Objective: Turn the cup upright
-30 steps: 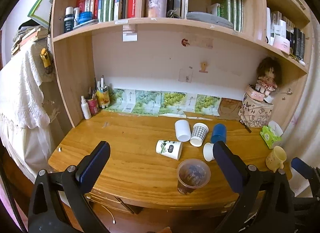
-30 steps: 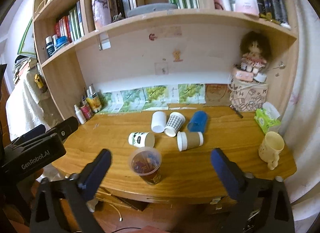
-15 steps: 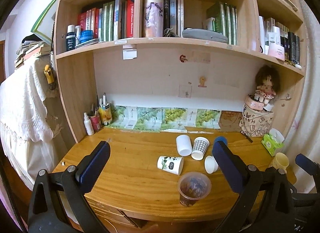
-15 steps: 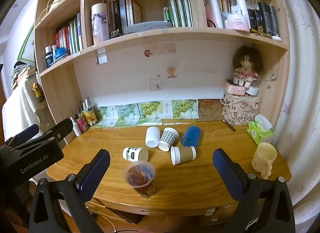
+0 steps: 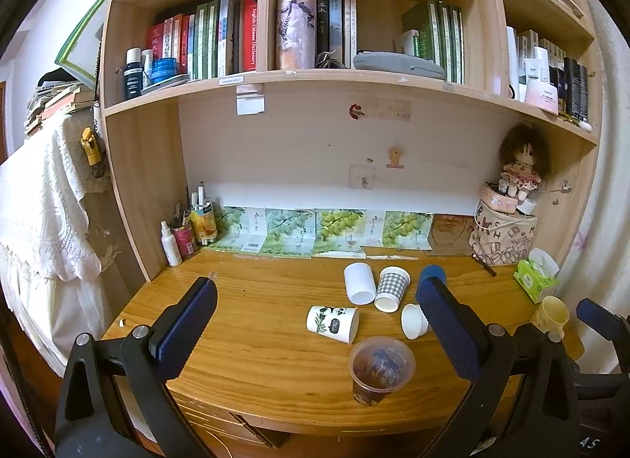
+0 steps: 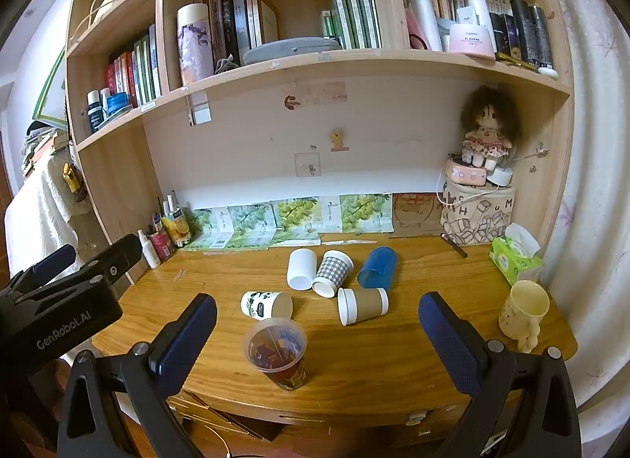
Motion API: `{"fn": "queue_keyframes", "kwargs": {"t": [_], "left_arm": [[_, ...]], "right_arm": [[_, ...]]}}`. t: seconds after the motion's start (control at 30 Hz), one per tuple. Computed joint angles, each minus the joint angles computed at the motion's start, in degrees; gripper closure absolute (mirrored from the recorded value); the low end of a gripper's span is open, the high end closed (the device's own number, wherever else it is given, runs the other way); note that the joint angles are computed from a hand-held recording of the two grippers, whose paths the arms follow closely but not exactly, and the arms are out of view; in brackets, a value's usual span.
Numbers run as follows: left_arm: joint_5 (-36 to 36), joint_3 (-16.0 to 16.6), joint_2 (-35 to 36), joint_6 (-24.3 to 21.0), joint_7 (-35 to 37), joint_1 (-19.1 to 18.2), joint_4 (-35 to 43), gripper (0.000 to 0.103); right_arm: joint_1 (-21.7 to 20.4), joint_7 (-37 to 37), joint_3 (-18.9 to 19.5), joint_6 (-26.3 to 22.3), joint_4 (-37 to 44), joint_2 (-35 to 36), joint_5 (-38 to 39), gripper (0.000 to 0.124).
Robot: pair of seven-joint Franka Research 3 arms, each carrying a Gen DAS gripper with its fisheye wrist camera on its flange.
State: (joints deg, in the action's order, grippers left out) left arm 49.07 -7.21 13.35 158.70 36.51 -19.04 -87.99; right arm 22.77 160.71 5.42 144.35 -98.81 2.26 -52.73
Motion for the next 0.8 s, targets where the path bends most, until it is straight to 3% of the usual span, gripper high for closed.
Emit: {"fn": "queue_keyframes", "kwargs": {"t": [0.8], "left_arm": [[-1.59,-0.12,0.17,0.07,1.6,-0.04,0.0,0.0]], "right_arm": [[0.39,-1.64,-0.27,-1.57,0.92,0.81,3.55,0.021]]}}
